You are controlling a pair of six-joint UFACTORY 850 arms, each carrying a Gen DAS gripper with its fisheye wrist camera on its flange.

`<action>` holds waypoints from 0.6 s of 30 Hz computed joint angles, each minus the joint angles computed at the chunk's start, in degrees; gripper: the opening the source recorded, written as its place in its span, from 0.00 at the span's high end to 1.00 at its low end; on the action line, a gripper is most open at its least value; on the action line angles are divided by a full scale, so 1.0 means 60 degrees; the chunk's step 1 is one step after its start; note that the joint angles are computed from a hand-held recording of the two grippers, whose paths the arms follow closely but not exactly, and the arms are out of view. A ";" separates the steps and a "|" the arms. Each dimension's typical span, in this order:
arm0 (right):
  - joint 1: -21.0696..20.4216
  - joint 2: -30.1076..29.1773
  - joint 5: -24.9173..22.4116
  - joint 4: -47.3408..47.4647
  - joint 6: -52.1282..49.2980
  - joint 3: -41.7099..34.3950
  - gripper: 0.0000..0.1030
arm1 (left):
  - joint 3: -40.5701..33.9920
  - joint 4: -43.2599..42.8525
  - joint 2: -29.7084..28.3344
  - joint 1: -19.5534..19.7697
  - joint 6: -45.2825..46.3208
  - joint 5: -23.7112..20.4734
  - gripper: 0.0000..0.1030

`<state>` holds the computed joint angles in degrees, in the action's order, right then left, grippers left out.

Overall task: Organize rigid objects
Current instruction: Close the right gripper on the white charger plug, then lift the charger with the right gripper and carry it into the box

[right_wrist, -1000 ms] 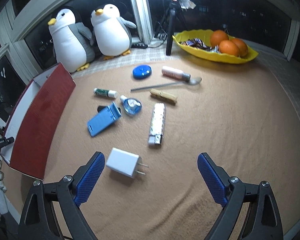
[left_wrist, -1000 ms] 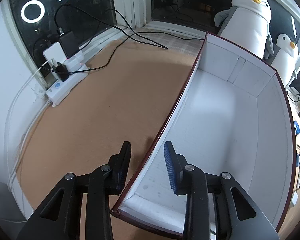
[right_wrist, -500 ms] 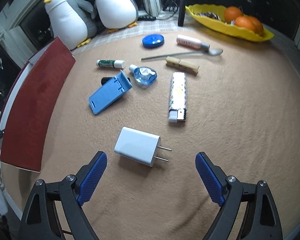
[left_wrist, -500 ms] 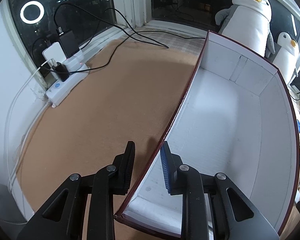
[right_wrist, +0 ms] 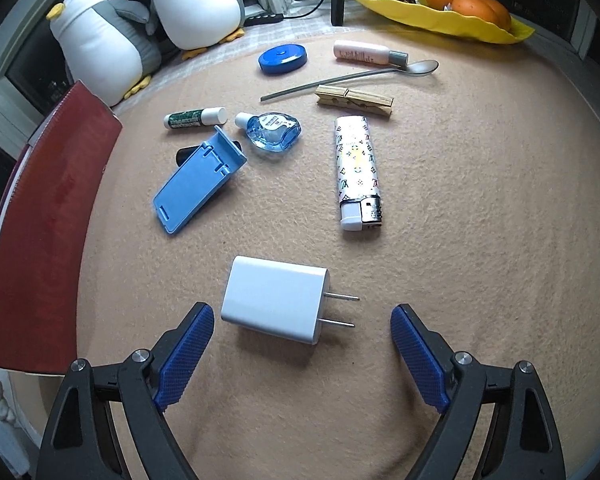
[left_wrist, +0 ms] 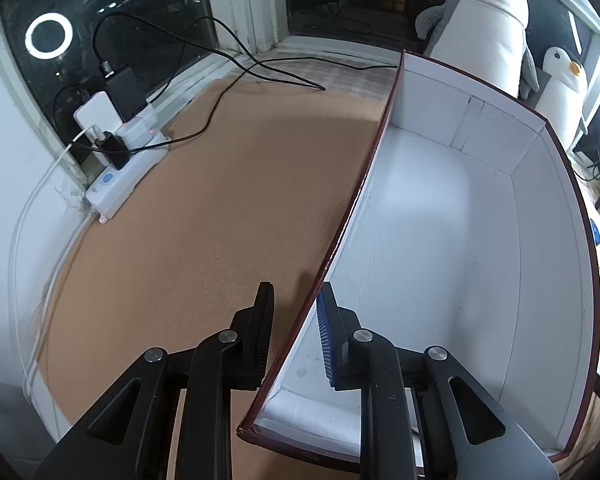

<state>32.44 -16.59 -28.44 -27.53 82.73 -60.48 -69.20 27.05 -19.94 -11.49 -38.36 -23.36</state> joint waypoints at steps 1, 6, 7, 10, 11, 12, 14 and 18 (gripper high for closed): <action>0.0013 -0.0041 -0.0065 -0.0055 0.0035 -0.0056 0.15 | -0.0007 -0.0102 -0.0001 0.0016 0.0166 0.0000 0.81; 0.0150 -0.0353 -0.0794 -0.0562 0.0370 -0.0428 0.24 | -0.0012 -0.0482 -0.0011 0.0059 0.0766 0.0017 0.82; 0.0168 -0.0345 -0.0850 -0.0605 0.0375 -0.0426 0.29 | -0.0012 -0.0558 -0.0014 0.0070 0.0869 0.0033 0.82; 0.0206 -0.0402 -0.1055 -0.0661 0.0324 -0.0522 0.39 | -0.0010 -0.1050 -0.0013 0.0131 0.1387 0.0132 0.82; 0.0207 -0.0392 -0.1058 -0.0629 0.0270 -0.0516 0.39 | -0.0013 -0.1158 -0.0016 0.0141 0.1471 0.0161 0.82; 0.0207 -0.0383 -0.1044 -0.0640 0.0260 -0.0505 0.39 | -0.0022 -0.1221 -0.0021 0.0147 0.1518 0.0173 0.82; 0.0234 -0.0371 -0.1084 -0.0680 0.0231 -0.0493 0.39 | -0.0006 -0.1403 -0.0008 0.0180 0.1669 0.0233 0.82; 0.0275 -0.0337 -0.1104 -0.0791 0.0278 -0.0469 0.40 | 0.0057 -0.1551 0.0020 0.0220 0.1804 0.0345 0.82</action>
<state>34.09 -18.61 -35.07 -32.28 84.40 -63.29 -68.86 17.74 -19.82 -10.17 -27.53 -21.29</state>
